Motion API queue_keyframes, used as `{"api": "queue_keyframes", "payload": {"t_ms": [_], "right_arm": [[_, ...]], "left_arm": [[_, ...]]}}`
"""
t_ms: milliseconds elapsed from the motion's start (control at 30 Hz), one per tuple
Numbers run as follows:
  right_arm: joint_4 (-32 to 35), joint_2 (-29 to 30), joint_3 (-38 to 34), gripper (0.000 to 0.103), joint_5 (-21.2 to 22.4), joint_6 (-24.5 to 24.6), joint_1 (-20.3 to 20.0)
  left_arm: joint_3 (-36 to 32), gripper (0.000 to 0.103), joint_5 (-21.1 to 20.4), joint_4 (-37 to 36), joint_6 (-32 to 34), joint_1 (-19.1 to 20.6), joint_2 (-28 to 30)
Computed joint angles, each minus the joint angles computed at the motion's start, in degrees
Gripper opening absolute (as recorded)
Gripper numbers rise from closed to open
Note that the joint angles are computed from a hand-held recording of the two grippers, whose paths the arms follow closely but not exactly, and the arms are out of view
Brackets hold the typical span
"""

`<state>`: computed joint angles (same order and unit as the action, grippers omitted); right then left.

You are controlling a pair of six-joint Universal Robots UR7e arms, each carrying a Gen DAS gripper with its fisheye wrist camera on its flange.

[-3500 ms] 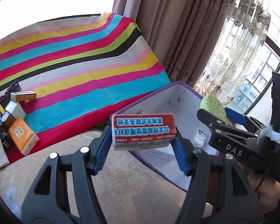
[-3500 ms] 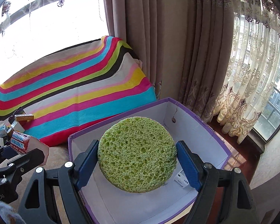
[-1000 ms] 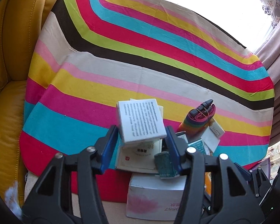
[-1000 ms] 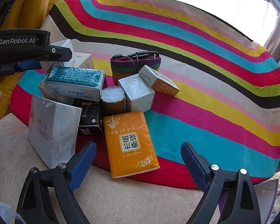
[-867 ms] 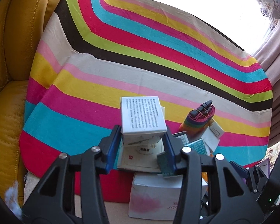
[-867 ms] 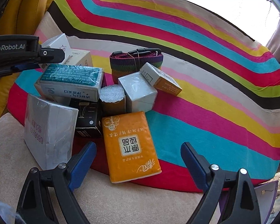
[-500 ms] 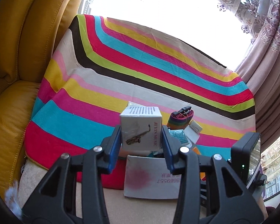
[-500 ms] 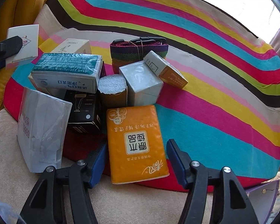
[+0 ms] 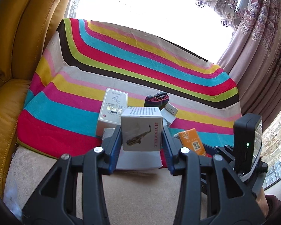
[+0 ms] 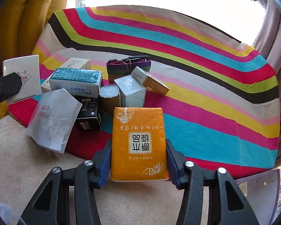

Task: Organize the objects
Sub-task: 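Carry both items into the purple storage box and open both tools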

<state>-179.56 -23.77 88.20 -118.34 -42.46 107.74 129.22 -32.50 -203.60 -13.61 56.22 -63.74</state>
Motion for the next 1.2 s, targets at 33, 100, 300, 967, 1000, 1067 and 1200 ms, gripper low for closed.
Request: {"api": "queue_keyframes", "payload": {"t_ms": [33, 100, 300, 967, 1000, 1067, 1200], "right_arm": [[-0.94, -0.62, 0.95, 0.052, 0.24, 0.28, -0.11], [-2.48, -1.92, 2.86, 0.052, 0.90, 1.21, -0.48], [-5.83, -4.87, 7.08, 0.052, 2.32, 4.07, -1.43], [-8.59, -12.21, 14.75, 0.052, 4.19, 9.99, -3.93], [-8.67, -12.83, 15.29, 0.052, 4.22, 10.23, -4.18], [-9.05, -14.01, 16.27, 0.052, 3.94, 10.57, -4.67], [-11.31, -16.56, 18.26, 0.052, 2.76, 10.47, -5.95]], "left_arm": [[0.16, 0.045, -0.13, 0.33, -0.26, -0.19, -0.01], [0.47, 0.045, -0.26, 1.02, -0.93, -0.62, 0.00], [0.65, 0.045, -2.15, 4.27, -3.07, -1.10, 0.17], [-2.83, 0.045, -8.67, 13.33, -6.58, -2.12, 3.37], [-3.27, 0.045, -9.30, 13.84, -6.63, -2.08, 3.74], [-3.98, 0.045, -10.16, 14.71, -6.52, -2.27, 4.45], [-5.89, 0.045, -12.51, 15.29, -5.51, -2.92, 6.48]]}}
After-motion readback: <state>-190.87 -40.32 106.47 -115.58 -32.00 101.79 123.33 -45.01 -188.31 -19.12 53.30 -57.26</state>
